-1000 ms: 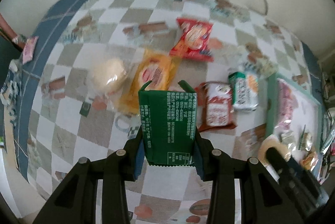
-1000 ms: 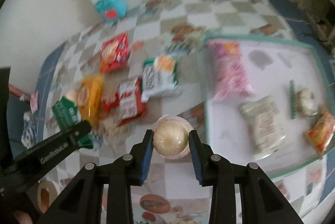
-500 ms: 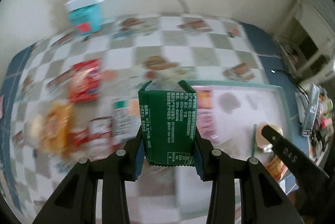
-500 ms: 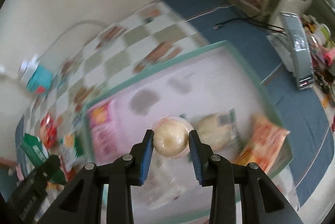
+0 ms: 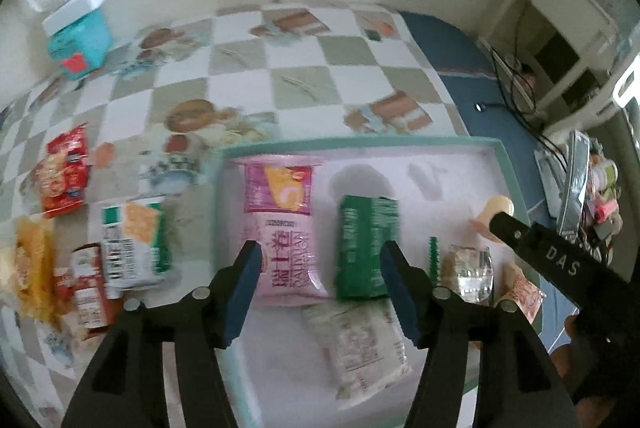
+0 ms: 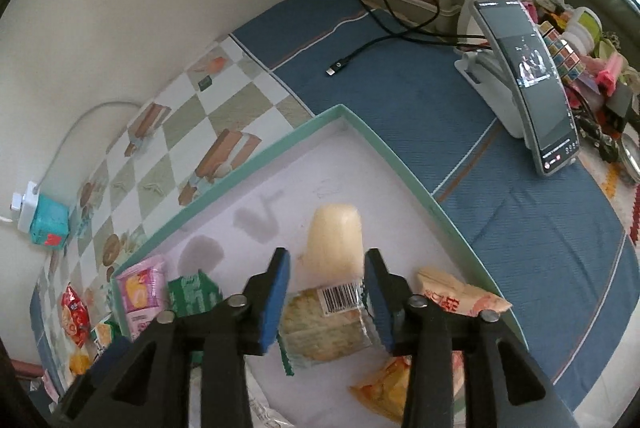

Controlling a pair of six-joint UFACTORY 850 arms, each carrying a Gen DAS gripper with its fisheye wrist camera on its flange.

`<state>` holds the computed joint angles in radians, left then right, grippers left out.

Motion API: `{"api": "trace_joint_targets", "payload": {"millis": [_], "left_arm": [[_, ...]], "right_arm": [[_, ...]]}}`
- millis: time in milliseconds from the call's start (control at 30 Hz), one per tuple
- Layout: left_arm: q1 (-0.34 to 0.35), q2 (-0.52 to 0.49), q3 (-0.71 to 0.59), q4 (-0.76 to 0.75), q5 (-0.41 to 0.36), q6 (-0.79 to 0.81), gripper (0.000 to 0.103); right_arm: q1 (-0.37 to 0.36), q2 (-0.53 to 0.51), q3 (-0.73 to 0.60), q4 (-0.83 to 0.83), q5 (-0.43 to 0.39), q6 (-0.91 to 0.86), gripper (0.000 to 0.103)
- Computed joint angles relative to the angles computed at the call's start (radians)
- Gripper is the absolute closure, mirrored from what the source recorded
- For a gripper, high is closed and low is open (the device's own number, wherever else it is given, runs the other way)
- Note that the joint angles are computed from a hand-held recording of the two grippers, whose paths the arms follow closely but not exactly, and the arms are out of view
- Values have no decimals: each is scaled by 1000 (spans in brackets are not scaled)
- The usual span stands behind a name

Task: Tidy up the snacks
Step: 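Carry the green packet and bun over the tray and open both tools, then move left tool to the wrapped round bun while right tool reaches the green-white cracker packet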

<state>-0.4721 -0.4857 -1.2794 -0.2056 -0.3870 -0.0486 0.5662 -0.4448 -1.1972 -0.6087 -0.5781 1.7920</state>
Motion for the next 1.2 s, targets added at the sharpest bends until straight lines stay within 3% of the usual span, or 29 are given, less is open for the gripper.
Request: {"api": "trace_joint_targets", "payload": {"millis": [100,167,233,300,533,667,900,1100,1200], "left_arm": [[29,31,17,142,-13,-159,23],[46,49,31,251,-33,-276,22],[71,70,53,363,-60,-397,17],[107,98,88,432,-77,-480,13],[252,209,197,558,-85,-630,9],[336,252,233,622,-93,-691,9],[481,256,236,597,-110,-687,9],[560,236,222,560,-90,-652,9],[574,218,208,569,-86,-662,9]], "right_arm": [[19,6,-12,23,-23,-12,46],[42,3,-34,31,-45,-16,41],[69,-9,-65,32,-59,-36,29],[96,-22,-96,33,-69,-61,23],[194,-131,-283,58,-124,-192,1],[236,-195,-388,61,-147,-252,0],[267,-308,-565,106,-190,-361,0],[270,-395,-710,110,-255,-423,0],[259,-429,-760,133,-251,-451,0]]}}
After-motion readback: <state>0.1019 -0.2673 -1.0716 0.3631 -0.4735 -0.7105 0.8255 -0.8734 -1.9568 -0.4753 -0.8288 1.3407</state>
